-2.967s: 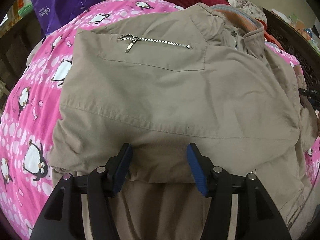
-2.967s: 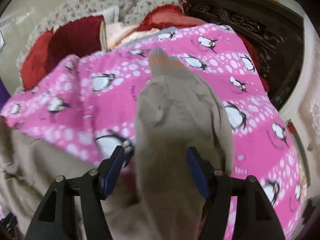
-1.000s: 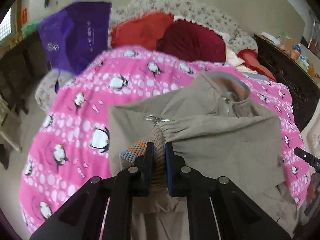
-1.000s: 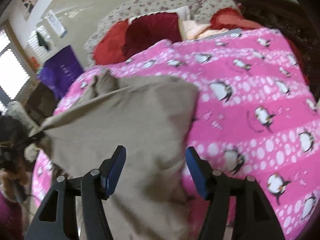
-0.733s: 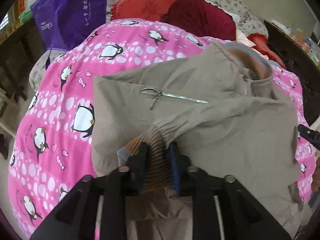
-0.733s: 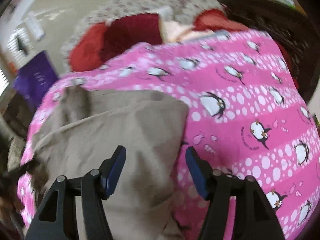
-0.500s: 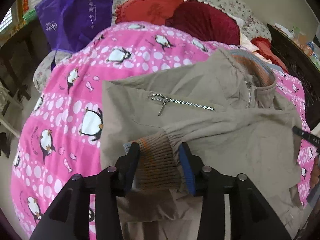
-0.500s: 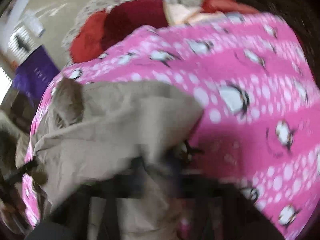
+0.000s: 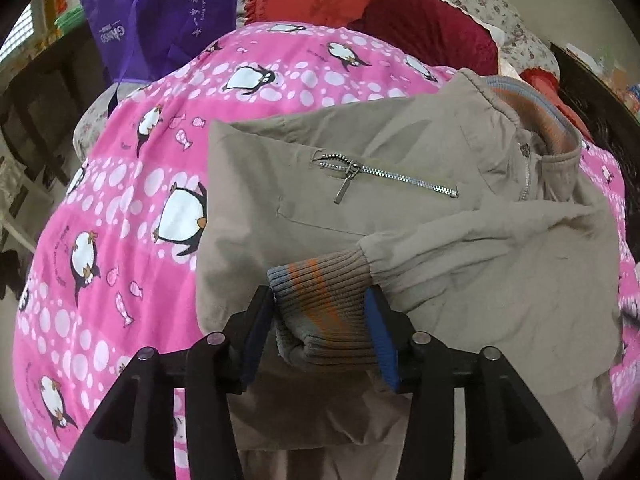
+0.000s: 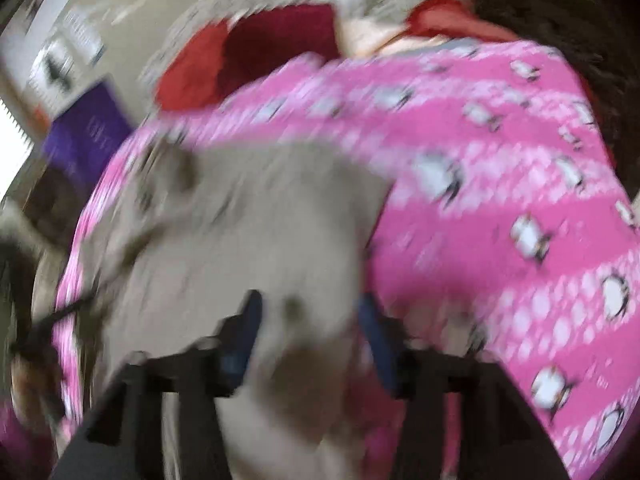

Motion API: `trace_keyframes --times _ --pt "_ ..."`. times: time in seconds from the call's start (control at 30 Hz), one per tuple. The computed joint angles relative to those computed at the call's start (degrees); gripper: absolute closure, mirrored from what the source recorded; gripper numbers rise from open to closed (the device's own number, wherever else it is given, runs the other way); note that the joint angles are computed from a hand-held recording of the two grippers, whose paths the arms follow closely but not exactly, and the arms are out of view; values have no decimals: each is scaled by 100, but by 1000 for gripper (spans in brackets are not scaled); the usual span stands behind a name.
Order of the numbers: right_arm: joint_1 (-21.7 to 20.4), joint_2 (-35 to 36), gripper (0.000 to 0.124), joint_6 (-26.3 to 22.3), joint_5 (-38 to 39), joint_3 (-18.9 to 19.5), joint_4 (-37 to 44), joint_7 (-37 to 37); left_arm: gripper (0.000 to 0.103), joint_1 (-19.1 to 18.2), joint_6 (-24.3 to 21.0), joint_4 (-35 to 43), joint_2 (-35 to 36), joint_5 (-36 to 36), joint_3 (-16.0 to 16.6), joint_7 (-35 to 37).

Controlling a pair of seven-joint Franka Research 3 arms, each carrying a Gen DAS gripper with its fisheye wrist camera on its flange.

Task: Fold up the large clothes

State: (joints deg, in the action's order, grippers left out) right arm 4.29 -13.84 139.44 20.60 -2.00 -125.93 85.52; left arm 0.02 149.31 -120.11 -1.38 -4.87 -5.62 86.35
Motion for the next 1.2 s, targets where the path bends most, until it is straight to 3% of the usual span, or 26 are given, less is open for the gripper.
trace_keyframes --times 0.03,0.1,0.2,0.3,0.43,0.6,0.7,0.77,0.9,1.0,1.1,1.2 --pt "10 -70 70 -82 -145 61 -128 -7 68 0 11 -25 -36 -26 1 -10" --pt "-242 -169 96 -133 -1316 393 -458 553 68 -5 -4 -101 -179 -206 24 126" --pt "-361 -294 97 -113 -1843 392 -644 1085 68 -43 98 -332 -522 -369 90 403" --pt "-200 -631 96 189 -1209 111 -763 912 68 -120 315 -546 -766 -471 179 579" --pt "45 -596 95 511 -867 136 -559 387 68 -136 275 -505 -655 -216 153 353" --pt "44 249 94 668 -1171 379 43 718 68 -26 395 -353 -194 807 -17 -591" --pt "-38 853 93 548 -1848 439 472 1405 68 -24 390 -277 -65 977 -27 -813" --pt "31 1019 93 511 -1898 351 589 1485 68 -27 401 -286 -83 1054 -33 -858" --pt "157 660 86 286 -1595 227 470 1156 68 -42 434 -440 -282 1045 -9 -691" --pt "178 115 65 38 -1290 170 86 779 68 -75 393 -563 -464 890 31 -552" --pt "69 -357 60 -198 -1356 209 -348 746 68 -130 362 -730 -707 723 74 -375" --pt "-76 -330 59 -463 -1731 321 -518 799 68 -234 242 -979 -1062 442 170 -104"
